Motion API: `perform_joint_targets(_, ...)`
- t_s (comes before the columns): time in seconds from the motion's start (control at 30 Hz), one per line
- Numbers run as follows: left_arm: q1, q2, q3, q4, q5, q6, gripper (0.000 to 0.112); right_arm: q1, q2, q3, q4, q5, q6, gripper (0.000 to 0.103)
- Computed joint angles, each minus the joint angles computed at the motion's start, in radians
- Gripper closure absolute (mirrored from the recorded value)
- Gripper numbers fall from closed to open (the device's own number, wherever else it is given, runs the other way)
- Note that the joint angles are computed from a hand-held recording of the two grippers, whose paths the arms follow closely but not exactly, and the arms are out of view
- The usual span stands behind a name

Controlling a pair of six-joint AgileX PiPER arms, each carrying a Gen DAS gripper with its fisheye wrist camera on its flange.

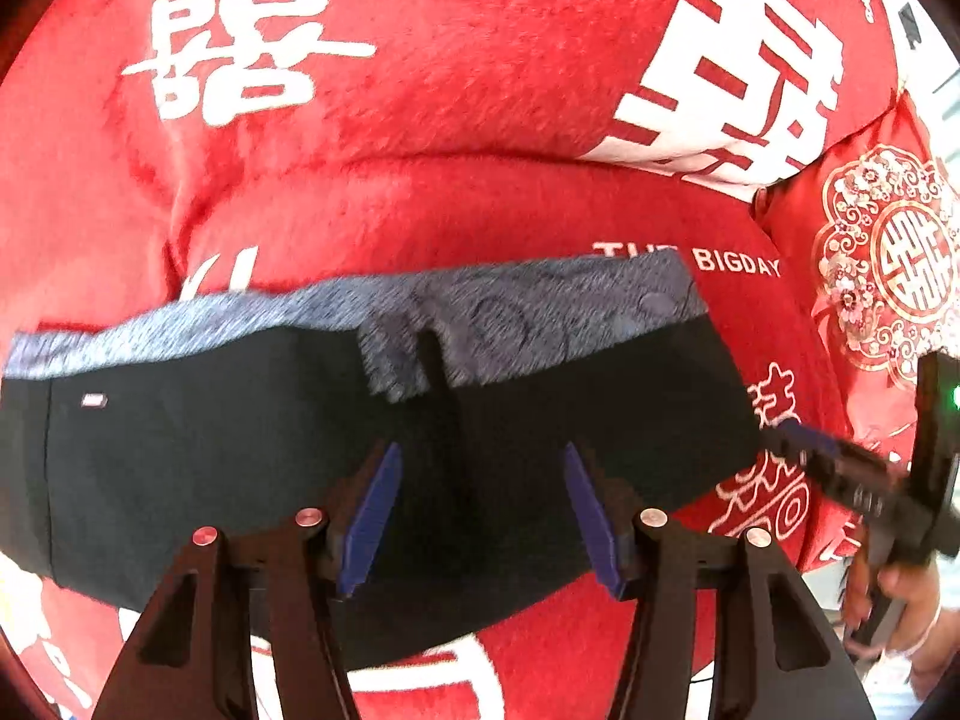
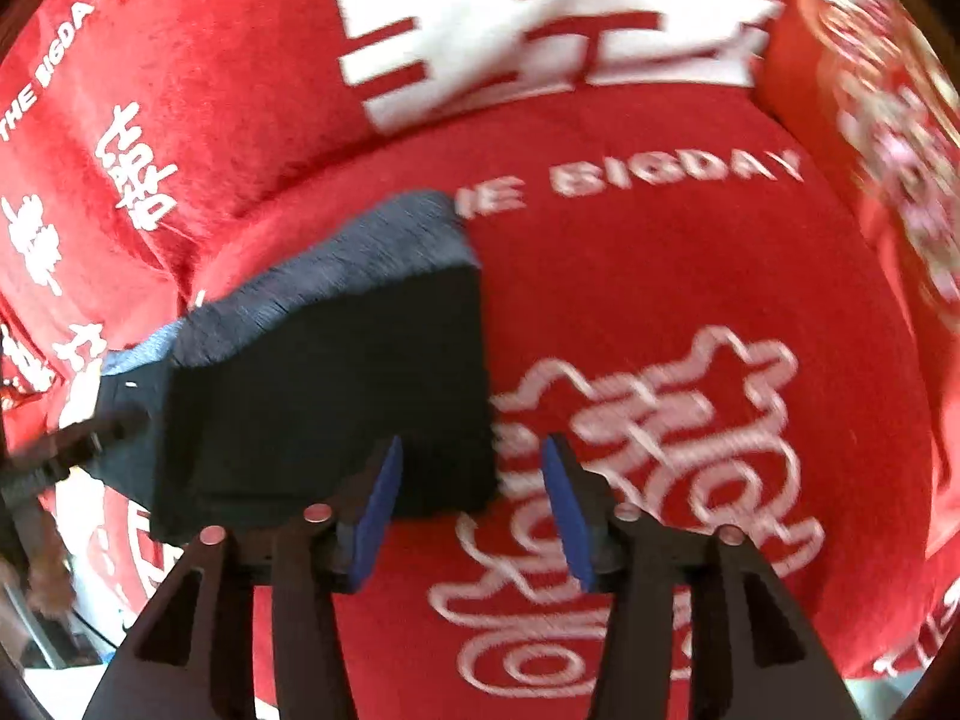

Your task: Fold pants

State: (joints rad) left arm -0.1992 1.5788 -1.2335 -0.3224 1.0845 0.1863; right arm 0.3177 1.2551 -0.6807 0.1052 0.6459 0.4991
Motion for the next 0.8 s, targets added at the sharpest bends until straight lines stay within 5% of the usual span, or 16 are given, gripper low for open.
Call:
perform_joint_targets(0.2, -0.104, 0.100, -0.070, 0.000, -0.044, -0.057, 0.055, -0.087, -0.047, 0.067, 0.030, -0.002, -0.057, 0.051)
perform_joint_targets(0.33, -0.161, 0.142, -0.057, 0.097, -0.079, -0.108, 0.055, -0.160, 0.022, 0.062, 0.235, -0.025, -0.261, 0.066)
perform_joint_targets(0.53, -0.169, 0.106, 0.023, 0.142, -0.123, -0.046, 0.055, -0.021, 0.021, 0.058, 0.107, -0.046, -0.083, 0.066)
perform_joint_targets(0.8, -0.125, 0.112, -0.068, 0.162, -0.079, -0.205, 0.050, 0.004, -0.019, -0.014, 0.013, 0.025, 0.012, 0.065)
